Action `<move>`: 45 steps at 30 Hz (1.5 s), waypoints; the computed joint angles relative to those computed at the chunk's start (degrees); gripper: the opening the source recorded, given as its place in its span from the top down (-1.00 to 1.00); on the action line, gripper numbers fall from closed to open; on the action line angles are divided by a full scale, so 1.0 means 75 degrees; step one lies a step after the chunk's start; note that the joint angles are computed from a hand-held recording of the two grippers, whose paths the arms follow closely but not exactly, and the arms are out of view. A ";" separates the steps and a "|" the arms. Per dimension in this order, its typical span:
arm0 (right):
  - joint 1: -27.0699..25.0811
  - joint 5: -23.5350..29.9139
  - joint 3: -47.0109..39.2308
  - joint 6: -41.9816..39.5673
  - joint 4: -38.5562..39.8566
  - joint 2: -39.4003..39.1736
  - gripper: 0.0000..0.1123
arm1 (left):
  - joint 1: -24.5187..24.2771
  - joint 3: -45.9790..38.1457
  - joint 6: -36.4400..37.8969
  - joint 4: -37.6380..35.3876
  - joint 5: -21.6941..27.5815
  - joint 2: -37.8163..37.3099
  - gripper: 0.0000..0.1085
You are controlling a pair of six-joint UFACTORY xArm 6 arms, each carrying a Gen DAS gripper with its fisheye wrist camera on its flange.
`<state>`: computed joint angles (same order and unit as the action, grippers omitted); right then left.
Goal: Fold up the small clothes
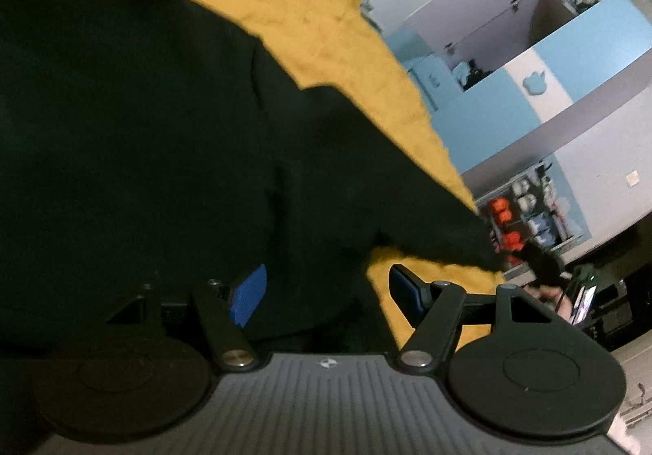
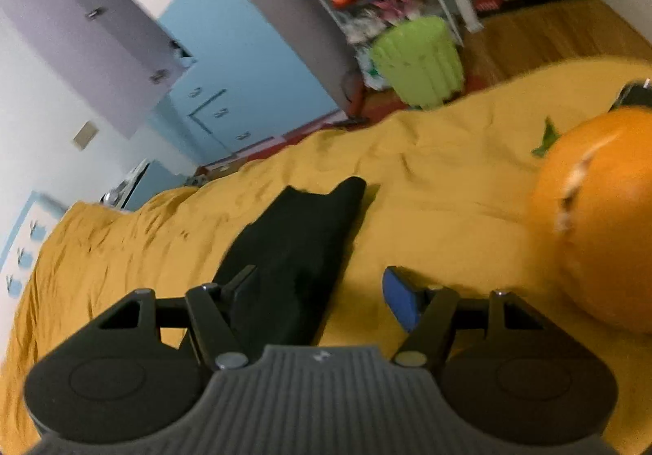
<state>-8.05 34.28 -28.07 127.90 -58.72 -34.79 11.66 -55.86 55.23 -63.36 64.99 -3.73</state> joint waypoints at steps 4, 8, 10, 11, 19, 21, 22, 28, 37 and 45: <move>-0.0581 -0.0592 -0.0033 0.0579 -0.0783 0.0295 0.10 | -0.0066 0.0093 0.0248 -0.0149 -0.0126 0.0058 -0.49; -0.0858 -0.1055 0.0019 0.0411 -0.0553 0.0324 0.86 | -0.0068 0.0035 0.0201 -0.0117 -0.0090 0.0067 -0.50; -0.0644 -0.0657 -0.0051 0.0370 -0.0690 0.0176 0.87 | -0.0056 -0.0040 0.0122 -0.0052 -0.0048 0.0086 -0.50; -0.0460 -0.0333 -0.0147 0.0257 -0.0727 0.0128 0.88 | -0.0056 -0.0043 0.0096 -0.0051 -0.0046 0.0089 -0.50; 0.0047 0.0426 -0.0445 -0.0648 -0.0462 0.0048 0.89 | -0.0031 -0.0077 -0.0003 -0.0045 -0.0006 0.0042 -0.48; 0.0168 0.0416 -0.0397 -0.0645 -0.0722 -0.0228 0.89 | 0.0180 -0.0186 -0.0103 -0.0120 0.0274 -0.0028 -0.47; 0.0288 0.0455 -0.0443 -0.0748 -0.0854 -0.0353 0.89 | 0.0304 -0.0215 -0.0061 -0.0177 0.0376 -0.0086 -0.47; 0.1566 0.0470 -0.1454 -0.1144 -0.1648 -0.0608 0.89 | 0.1460 -0.0460 0.0085 -0.0354 0.1046 -0.0449 -0.47; 0.5140 -0.0018 -0.4887 -0.1274 -0.3184 0.1889 0.89 | 0.3637 -0.0797 -0.0058 -0.0509 0.1210 -0.0169 -0.47; 0.7025 -0.1772 -0.8531 -0.1864 -0.2055 0.6280 0.87 | 0.4846 -0.1580 -0.0278 -0.0472 0.0951 0.0897 -0.47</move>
